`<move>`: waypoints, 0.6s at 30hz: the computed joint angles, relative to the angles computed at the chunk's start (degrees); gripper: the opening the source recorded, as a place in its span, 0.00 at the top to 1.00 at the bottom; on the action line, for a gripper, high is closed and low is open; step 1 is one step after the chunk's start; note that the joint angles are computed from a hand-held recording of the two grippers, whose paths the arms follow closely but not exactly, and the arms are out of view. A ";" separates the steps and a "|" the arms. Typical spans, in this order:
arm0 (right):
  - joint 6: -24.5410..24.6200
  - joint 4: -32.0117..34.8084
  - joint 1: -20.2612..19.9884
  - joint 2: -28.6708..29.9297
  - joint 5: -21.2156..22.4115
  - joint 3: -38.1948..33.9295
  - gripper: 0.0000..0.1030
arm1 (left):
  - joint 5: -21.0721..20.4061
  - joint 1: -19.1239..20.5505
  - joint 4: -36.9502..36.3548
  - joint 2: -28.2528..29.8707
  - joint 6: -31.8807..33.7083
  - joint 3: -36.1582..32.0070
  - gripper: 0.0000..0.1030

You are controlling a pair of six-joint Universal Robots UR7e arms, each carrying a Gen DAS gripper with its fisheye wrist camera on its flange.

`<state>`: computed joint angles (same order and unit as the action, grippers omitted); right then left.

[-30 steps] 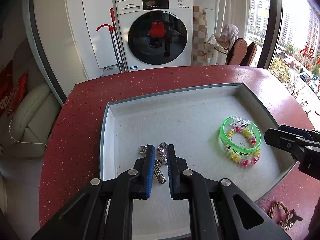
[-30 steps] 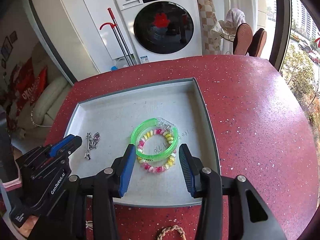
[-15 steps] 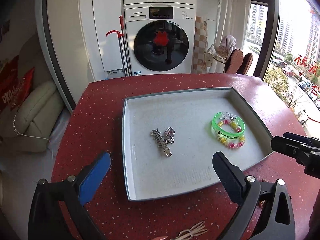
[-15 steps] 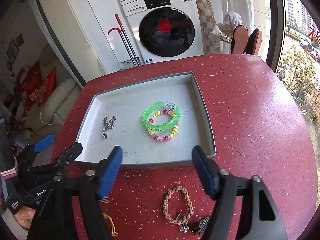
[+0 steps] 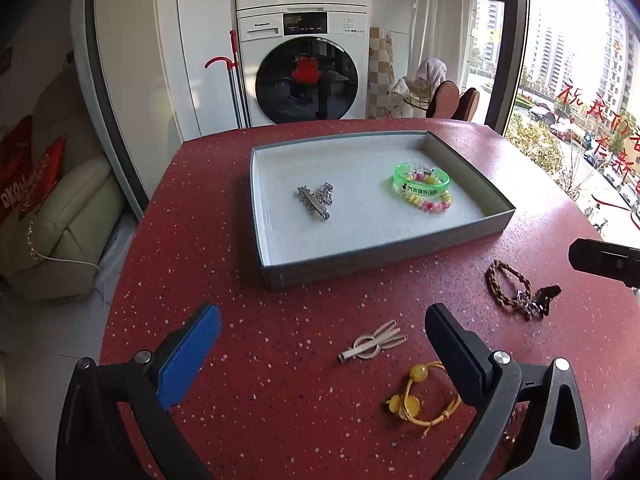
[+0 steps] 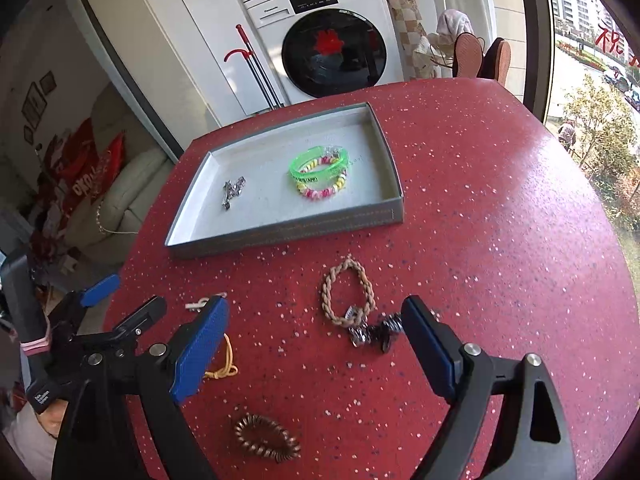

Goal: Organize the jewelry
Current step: 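Move both grippers toward the yellow hair tie and black clip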

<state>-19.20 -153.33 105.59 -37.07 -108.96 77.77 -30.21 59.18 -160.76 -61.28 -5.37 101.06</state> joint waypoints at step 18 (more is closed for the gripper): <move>3.09 -2.27 -3.02 -0.95 -4.53 4.06 0.12 | -0.53 -1.88 7.18 -0.35 -10.92 5.47 0.00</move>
